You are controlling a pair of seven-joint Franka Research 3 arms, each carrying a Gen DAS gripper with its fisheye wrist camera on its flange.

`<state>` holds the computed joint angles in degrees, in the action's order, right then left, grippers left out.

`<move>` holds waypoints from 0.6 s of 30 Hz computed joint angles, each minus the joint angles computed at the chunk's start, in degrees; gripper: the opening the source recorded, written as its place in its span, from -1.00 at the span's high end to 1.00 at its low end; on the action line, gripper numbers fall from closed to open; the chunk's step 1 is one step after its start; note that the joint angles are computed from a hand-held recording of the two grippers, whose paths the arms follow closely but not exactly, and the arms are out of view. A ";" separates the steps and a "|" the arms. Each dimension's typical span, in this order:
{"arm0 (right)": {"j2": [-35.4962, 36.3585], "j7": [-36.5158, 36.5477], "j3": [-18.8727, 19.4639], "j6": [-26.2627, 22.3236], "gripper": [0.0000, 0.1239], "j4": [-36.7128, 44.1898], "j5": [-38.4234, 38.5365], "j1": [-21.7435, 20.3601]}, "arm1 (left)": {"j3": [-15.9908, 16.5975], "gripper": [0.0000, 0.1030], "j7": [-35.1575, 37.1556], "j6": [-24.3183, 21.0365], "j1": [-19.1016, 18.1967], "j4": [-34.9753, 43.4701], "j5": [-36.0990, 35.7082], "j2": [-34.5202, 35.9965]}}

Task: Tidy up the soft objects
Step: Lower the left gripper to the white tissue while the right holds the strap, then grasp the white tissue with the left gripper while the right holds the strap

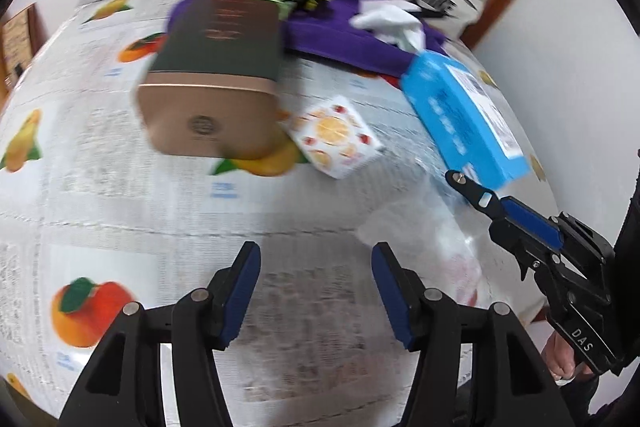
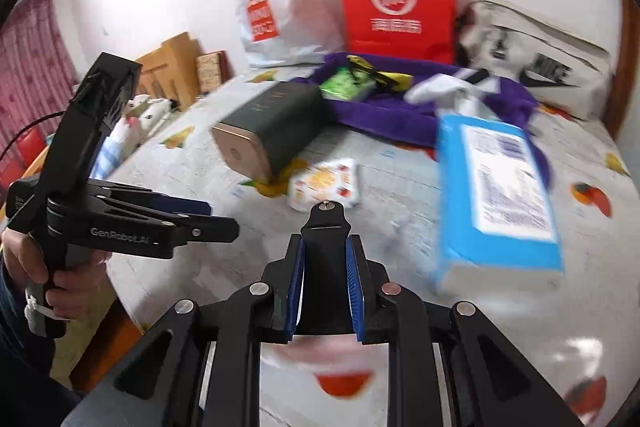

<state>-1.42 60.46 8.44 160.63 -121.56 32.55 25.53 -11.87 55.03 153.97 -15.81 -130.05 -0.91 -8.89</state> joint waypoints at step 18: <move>-2.60 12.91 -2.03 3.69 0.66 -8.41 -10.76 -4.16 | -3.31 -0.20 -0.71 -4.26 -2.78 10.97 8.78 10.13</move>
<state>-4.02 73.37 6.41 164.32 -129.96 21.79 21.37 -15.18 54.33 149.71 -18.59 -119.09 7.87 1.23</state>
